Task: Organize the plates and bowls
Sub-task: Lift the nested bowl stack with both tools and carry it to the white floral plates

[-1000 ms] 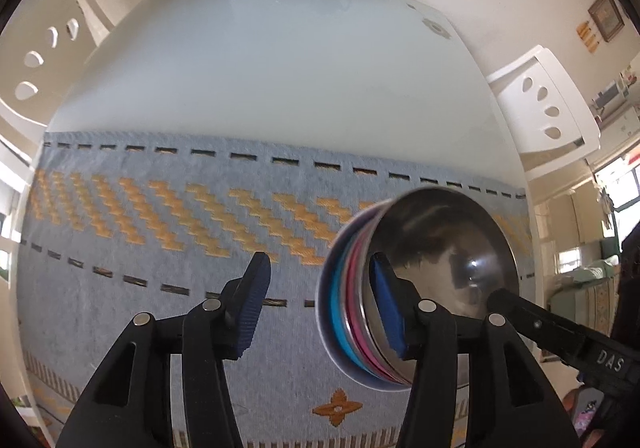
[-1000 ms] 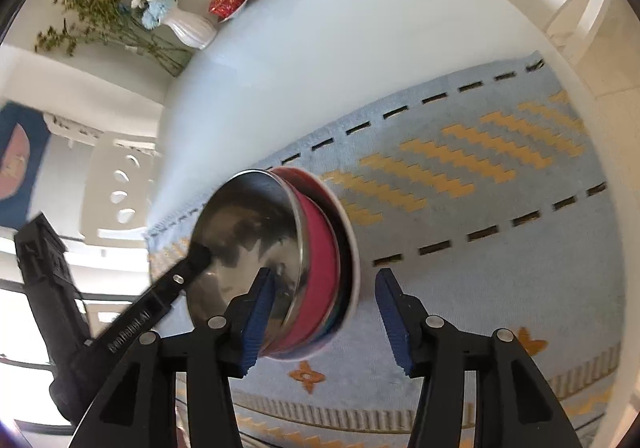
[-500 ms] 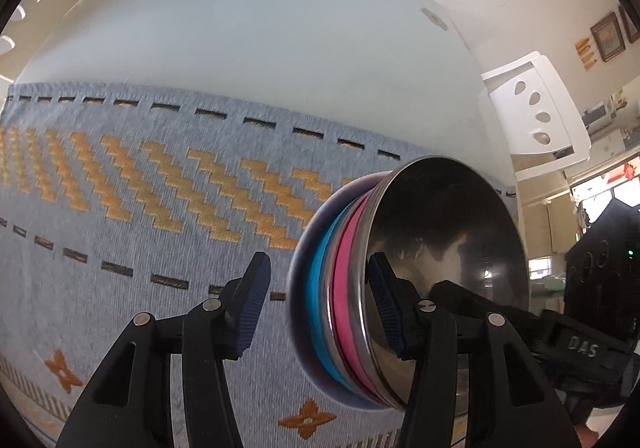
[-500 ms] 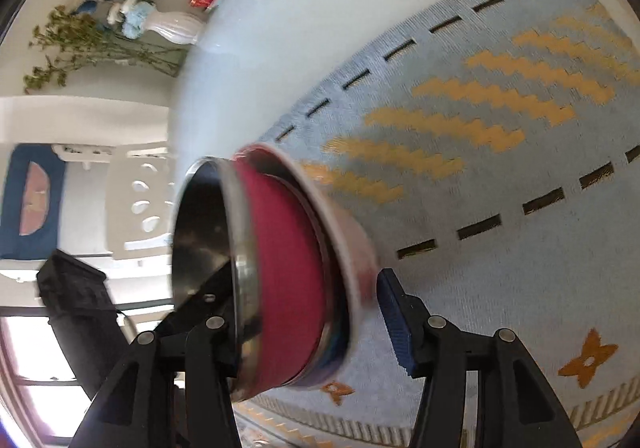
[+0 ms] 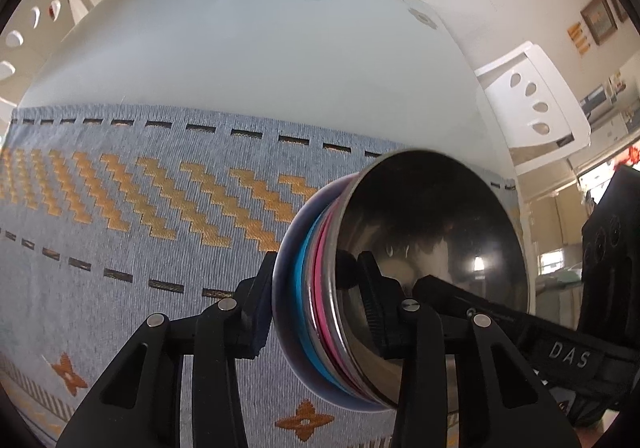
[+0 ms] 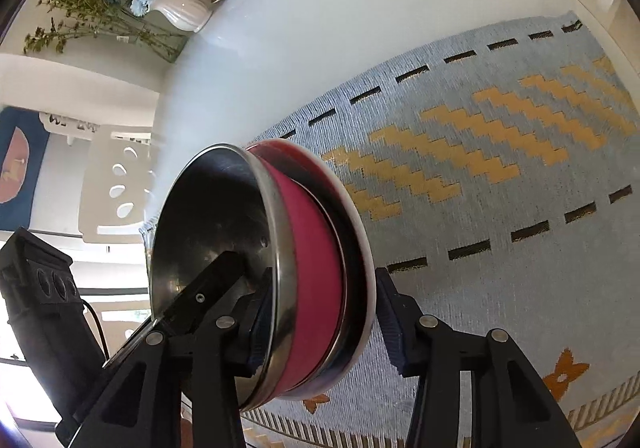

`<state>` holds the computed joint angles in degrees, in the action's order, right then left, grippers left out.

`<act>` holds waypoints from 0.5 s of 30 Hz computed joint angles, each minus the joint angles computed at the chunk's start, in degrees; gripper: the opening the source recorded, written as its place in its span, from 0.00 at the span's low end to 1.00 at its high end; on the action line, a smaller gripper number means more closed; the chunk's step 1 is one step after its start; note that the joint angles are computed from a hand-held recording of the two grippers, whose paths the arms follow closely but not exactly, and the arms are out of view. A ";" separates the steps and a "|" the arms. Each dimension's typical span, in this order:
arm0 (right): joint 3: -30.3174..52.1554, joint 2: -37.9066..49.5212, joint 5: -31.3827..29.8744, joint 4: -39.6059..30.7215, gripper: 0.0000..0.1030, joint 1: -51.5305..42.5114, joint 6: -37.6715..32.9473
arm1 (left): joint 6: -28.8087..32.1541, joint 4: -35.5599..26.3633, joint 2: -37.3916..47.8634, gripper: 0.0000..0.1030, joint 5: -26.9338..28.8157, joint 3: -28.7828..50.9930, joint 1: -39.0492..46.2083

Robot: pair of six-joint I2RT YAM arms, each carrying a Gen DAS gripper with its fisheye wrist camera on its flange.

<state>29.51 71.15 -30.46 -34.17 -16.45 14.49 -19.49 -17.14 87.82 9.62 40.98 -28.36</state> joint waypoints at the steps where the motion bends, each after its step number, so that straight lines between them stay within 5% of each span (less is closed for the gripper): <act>1: 0.11 0.14 -0.31 -0.39 0.44 -0.38 -0.52 | -0.09 -0.01 0.02 0.35 -0.14 0.00 -0.26; 15: -1.02 -3.83 0.69 -4.22 0.45 1.13 -1.47 | -0.34 -1.88 -2.90 0.35 -2.44 -1.00 -1.94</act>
<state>28.49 67.31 -29.77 -38.40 -15.32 13.02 -19.83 -19.02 84.92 7.19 39.98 -30.29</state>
